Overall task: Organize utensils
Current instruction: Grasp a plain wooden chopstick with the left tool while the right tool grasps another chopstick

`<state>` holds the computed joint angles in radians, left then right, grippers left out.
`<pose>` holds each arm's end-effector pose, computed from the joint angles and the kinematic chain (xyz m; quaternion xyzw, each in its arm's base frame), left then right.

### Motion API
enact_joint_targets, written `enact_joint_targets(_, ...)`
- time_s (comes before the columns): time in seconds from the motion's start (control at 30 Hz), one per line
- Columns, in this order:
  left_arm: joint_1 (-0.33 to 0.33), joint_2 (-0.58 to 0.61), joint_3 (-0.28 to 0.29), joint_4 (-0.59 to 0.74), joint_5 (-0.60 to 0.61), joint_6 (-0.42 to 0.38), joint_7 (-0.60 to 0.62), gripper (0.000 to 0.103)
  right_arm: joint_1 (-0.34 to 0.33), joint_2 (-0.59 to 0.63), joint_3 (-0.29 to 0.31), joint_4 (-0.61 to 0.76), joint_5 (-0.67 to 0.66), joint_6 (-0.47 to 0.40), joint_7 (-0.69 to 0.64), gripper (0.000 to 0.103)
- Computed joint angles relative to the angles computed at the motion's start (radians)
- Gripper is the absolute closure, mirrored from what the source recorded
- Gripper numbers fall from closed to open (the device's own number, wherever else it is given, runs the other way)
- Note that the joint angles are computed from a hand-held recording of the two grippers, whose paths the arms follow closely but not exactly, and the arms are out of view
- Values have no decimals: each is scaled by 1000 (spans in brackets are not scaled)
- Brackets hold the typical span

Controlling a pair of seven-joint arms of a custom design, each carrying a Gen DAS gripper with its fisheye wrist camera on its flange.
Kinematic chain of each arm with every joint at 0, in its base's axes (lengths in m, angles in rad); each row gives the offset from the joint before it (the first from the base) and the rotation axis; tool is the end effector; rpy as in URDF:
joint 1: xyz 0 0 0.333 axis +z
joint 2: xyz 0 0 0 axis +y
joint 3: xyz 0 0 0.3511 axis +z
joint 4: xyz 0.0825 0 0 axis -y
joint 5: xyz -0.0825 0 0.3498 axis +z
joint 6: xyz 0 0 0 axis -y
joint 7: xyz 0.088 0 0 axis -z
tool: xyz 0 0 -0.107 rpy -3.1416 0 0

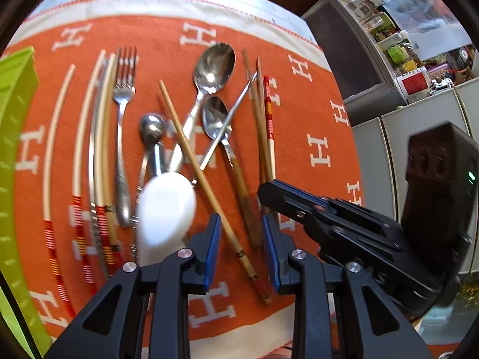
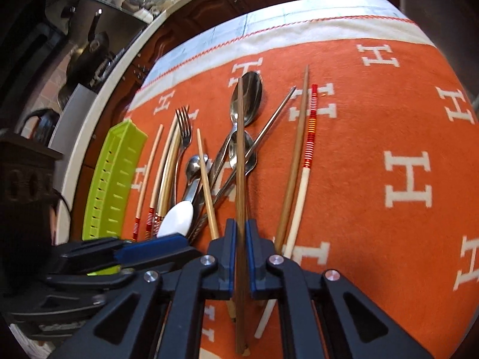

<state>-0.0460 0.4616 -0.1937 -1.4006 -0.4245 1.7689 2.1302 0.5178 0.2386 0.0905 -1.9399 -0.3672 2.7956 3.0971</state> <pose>0.6467 -0.1678 0.4894 0.4175 -0.8736 0.1756 0.1782 0.5096 0.3693 0.4847 -0.4337 0.8434 -0.0140 0.3168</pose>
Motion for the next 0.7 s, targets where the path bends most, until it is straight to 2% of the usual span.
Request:
enact_joint_targets(0.1,-32,0,10,-25,38,42,-51,77,24,-31,-30,-44,-59,29,99,97)
enact_joint_targets(0.27,-63,-3,11,-66,85,106,-94,77,24,-52,-34,-73,-123,41,198,97)
enact_joint_targets(0.37,-83,-37,5,-133,108,197,-81,77,19,-55,-25,-79,-138,38,225,97)
enact_joint_targets(0.4,-88,-50,1,-159,109,233,-77,81,19,-54,-24,-77,-143,38,234,97)
enact_joint_targets(0.43,-91,-54,-4,-170,105,250,-71,94,18,-55,-22,-81,-147,40,242,96)
enact_joint_targets(0.57,-103,-69,-11,-208,115,303,-45,98,20,-57,-23,-83,-174,45,283,96)
enact_joint_targets(0.7,-78,-85,-20,-205,80,274,18,99,25,-65,-18,-83,-198,39,312,96)
